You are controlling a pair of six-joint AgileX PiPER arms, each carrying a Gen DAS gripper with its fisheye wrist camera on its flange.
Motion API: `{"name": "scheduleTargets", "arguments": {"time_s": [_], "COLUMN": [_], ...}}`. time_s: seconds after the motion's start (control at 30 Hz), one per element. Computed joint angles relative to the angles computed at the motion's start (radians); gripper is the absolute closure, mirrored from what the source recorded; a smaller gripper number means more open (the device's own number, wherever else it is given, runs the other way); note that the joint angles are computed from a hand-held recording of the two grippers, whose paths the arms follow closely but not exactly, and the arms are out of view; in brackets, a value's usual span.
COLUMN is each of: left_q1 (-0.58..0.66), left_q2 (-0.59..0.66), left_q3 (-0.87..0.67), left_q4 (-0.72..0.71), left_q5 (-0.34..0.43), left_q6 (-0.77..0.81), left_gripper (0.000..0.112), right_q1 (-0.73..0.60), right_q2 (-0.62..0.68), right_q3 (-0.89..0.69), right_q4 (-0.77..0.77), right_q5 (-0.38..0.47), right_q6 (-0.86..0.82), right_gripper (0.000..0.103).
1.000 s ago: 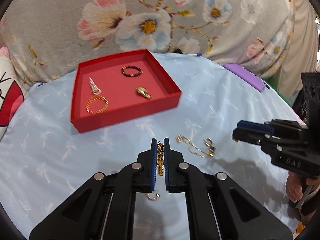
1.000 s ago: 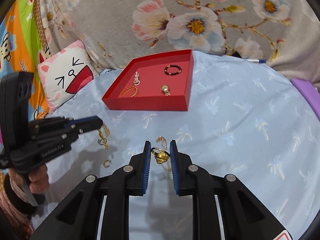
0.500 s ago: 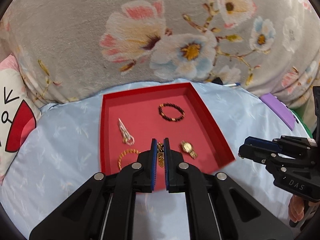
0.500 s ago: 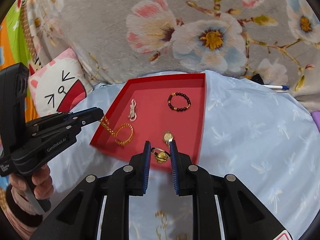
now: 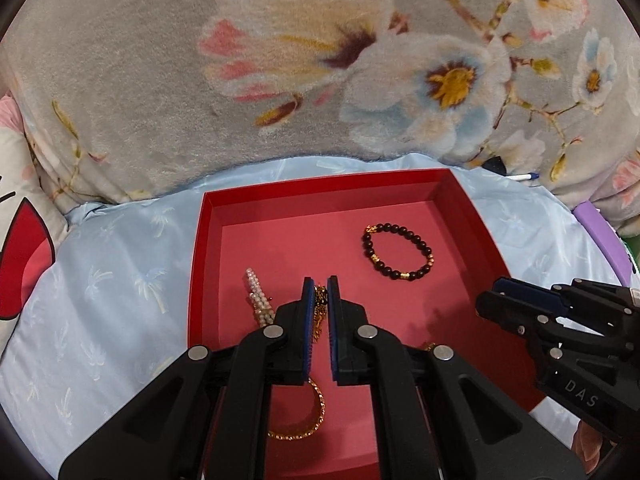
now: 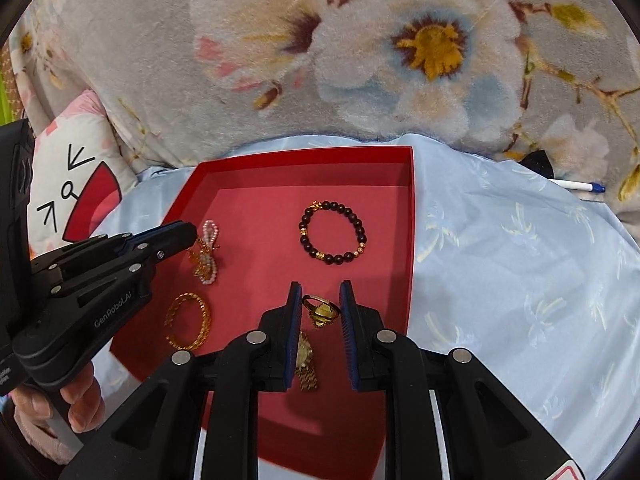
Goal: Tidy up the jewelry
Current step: 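Carry the chain and ring over the red box and lower them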
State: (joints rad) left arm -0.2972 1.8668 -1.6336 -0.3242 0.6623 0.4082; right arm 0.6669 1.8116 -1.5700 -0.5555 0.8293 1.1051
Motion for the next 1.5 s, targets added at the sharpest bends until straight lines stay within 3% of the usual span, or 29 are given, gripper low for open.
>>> {"name": "scheduleTargets", "arguments": {"time_s": [0.27, 1.0, 1.33, 1.5], "left_q1": [-0.020, -0.019, -0.011, -0.017], "left_q2": [0.030, 0.121, 0.128, 0.113], "left_q3": [0.005, -0.104, -0.093, -0.064], "left_q4": [0.049, 0.074, 0.064, 0.075], "left_q5": [-0.048, -0.012, -0.013, -0.041], "left_q6": [-0.018, -0.067, -0.059, -0.065], "left_gripper": [0.107, 0.107, 0.107, 0.106], "right_q1": [-0.037, -0.059, -0.063, -0.038], "right_q2": [0.062, 0.154, 0.134, 0.165], "right_q3": [-0.059, -0.158, -0.126, -0.185], "right_q4": [0.012, 0.045, 0.100, 0.081], "right_q5": [-0.003, 0.047, 0.003, 0.060], "right_q6": [-0.026, -0.110, -0.144, -0.172], "right_gripper": [0.085, 0.085, 0.085, 0.085]}}
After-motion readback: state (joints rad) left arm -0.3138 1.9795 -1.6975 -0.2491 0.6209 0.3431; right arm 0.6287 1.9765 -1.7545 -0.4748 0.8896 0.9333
